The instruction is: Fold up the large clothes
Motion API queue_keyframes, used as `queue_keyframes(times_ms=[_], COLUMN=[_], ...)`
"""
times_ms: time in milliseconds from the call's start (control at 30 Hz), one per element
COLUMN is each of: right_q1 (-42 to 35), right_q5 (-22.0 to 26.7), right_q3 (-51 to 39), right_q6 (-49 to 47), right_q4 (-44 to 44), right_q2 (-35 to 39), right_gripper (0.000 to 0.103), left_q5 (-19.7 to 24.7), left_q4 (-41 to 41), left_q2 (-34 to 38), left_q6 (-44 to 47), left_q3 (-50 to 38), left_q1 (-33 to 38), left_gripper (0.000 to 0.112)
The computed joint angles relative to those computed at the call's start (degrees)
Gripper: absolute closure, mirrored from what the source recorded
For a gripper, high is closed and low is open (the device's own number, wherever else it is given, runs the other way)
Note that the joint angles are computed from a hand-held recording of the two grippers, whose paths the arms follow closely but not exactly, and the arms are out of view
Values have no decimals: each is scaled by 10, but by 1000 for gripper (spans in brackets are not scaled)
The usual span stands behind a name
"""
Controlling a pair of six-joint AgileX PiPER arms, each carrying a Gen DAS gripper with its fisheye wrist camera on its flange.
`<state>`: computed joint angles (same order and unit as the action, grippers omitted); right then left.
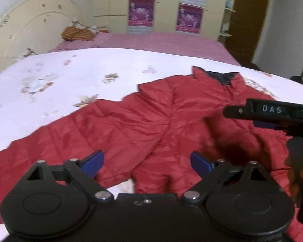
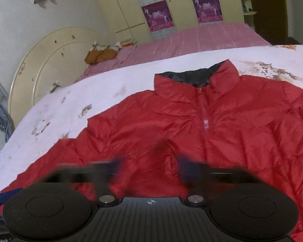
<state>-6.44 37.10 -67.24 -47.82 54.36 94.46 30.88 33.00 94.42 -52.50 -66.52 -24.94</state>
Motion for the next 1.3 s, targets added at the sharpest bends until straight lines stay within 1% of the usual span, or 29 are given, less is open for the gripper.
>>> queue_keyframes(times_ms=[67,167,233,300,333,400,433,467,500,533,567,600,633,667,767,800,833,867,933,967,1000,1067,1133,1200,1233,1267,1300], right_q1=[1,-23,-53,-90,-111,-149,-165,-182,-201,-216,-230,-245,-255,-265,-285,-289,-290,-289,-281,-278,-276,-273,-273,-271,-270,-270,-268], right_q5=[-22,-36,-39,-30,-24,-16,-15,-11,-8,-3,2,4,2,-2,1,1,-4,-8,-14,-17,-19,-14,19,53,70,90,101], right_q3=[11,19,32,42,46,52,54,54,52,50,44,40,36,30,-4,-16,-25,-35,-62,-75,-91,-123,-176,-226,-246,-267,-278], right_q6=[-3,0,-10,-29,-47,-83,-100,-116,-134,-149,-161,-180,-196,-213,-217,-215,-213,-209,-180,-164,-143,-107,-54,-7,8,17,18], right_q4=[-8,-34,-50,-52,-45,-30,-22,-16,-6,4,12,25,36,46,44,42,39,31,1,-13,-29,-54,-93,-114,-122,-126,-125], right_q2=[-20,-44,-62,-73,-76,-76,-76,-75,-71,-67,-62,-57,-51,-44,-9,4,15,27,60,75,94,126,168,205,218,232,242], right_gripper=[12,12,12,12,12,12,12,12,12,12,12,12,12,12,12,12,12,12,12,12,12,13,48,49,49,49,49], left_q5=[-22,-38,-41,-40,-34,-23,-16,-6,-11,-31,-37,-30,-39,-58,-60,-54,-40,-25,-14,-8,-5,2,6,14,16,18,18], left_q4=[-50,-129,-143,-162,-158,-160,-171,-180,-195,-214,-216,-195,-163,-131,11,47,61,52,-3,-3,16,26,29,39,49,53,54], left_q2=[9,36,60,91,109,147,166,183,195,198,202,206,202,192,171,165,167,175,193,200,206,214,216,222,220,219,220], left_q6=[47,119,127,136,128,126,136,143,152,162,154,130,99,67,-74,-106,-116,-102,-48,-42,-55,-64,-68,-66,-70,-74,-76], left_q3=[-8,-38,-62,-94,-113,-153,-174,-193,-201,-196,-197,-205,-199,-186,-170,-165,-169,-176,-188,-191,-190,-193,-193,-199,-194,-191,-190], left_q1=[8,9,0,-6,-11,-16,-17,-17,-15,-11,-11,-16,-20,-21,-26,-24,-22,-17,-7,-8,-13,-17,-19,-24,-28,-29,-29], left_gripper=[17,17,17,17,17,23,35,53,66,84,89,92,102,103,104,104,104,104,104,104,104,103,102,101,98,97,96])
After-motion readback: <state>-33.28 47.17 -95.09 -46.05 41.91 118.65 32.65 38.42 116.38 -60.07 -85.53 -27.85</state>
